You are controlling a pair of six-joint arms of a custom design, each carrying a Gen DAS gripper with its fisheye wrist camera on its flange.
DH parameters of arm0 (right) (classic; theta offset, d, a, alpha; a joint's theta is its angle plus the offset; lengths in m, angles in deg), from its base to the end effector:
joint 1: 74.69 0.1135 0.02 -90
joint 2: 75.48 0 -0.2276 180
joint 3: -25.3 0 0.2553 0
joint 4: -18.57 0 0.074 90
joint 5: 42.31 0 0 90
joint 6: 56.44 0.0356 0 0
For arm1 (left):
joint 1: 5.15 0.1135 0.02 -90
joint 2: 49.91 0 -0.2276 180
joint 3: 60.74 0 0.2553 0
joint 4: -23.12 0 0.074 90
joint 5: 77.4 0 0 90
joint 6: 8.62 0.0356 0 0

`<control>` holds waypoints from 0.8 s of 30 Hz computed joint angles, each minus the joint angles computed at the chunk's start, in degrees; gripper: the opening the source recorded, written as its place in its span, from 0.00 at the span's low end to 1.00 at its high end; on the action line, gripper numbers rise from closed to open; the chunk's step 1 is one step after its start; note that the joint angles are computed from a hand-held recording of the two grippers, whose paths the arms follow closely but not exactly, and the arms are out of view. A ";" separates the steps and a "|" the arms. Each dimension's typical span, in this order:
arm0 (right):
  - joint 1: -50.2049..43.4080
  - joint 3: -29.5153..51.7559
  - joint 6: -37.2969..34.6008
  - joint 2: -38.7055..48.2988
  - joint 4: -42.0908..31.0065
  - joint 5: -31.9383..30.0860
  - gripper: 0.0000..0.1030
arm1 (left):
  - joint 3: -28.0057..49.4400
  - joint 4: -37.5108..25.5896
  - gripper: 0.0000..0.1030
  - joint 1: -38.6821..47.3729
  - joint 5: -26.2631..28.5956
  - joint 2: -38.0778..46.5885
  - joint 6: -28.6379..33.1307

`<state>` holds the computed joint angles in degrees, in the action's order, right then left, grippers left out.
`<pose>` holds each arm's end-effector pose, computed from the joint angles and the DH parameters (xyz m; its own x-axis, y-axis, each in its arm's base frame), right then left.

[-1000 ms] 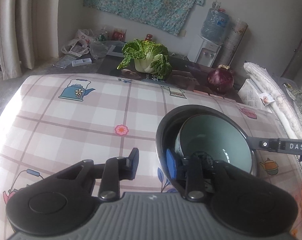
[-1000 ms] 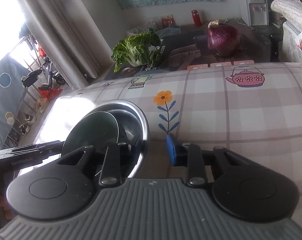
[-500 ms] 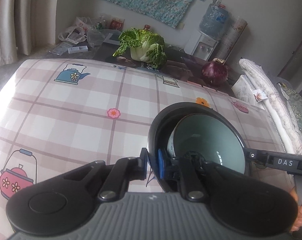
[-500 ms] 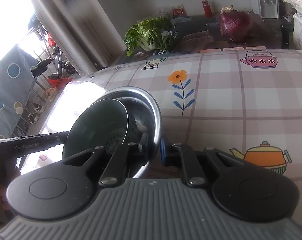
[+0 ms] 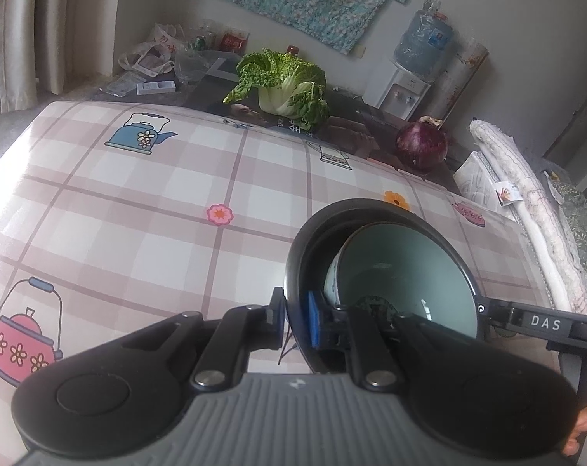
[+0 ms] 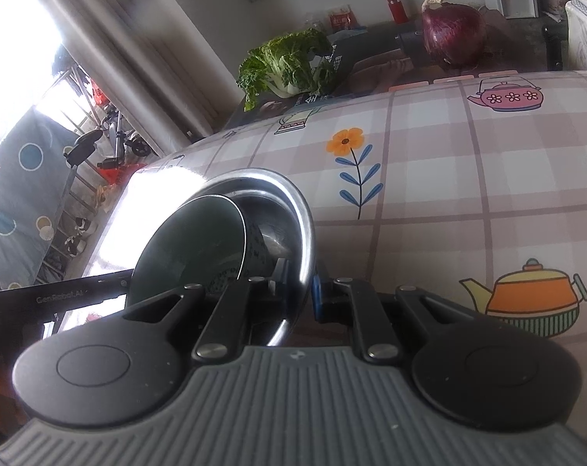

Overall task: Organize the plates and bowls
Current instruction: 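Grasp the steel bowl rim with the left tool while the right tool grasps its other side, then lift and carry the steel bowl with the green bowl over the plate stack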

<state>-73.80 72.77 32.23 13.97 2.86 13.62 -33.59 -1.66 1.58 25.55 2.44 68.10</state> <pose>0.2626 0.0240 0.0829 -0.8376 -0.0322 -0.5453 -0.3318 0.8231 0.4609 0.1816 0.0134 0.1018 -0.7468 -0.3136 -0.5864 -0.1466 0.9378 -0.3147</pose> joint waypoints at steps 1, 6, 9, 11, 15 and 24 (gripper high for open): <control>0.06 -0.28 0.02 -0.27 0.23 0.09 0.10 | -0.03 -0.08 0.12 0.20 0.23 -0.15 0.00; -0.06 -0.55 0.51 -0.47 0.53 -0.58 0.10 | 0.20 -0.66 0.12 0.23 -0.40 -0.63 -0.39; 0.08 -0.73 1.10 -0.79 0.81 -1.09 0.10 | 0.40 -1.21 0.12 -0.02 -1.30 -0.87 -1.00; 0.23 -0.88 1.26 -1.13 0.81 -1.26 0.11 | 0.36 -1.24 0.12 0.57 -0.74 -0.93 -1.39; 0.28 -0.64 1.50 -0.74 0.96 -1.41 0.11 | 0.19 -1.65 0.12 1.40 0.24 -1.67 -1.53; -0.94 -0.90 1.42 -3.76 -0.61 -2.55 0.11 | 0.77 -5.56 0.12 0.54 -0.05 -7.27 -2.14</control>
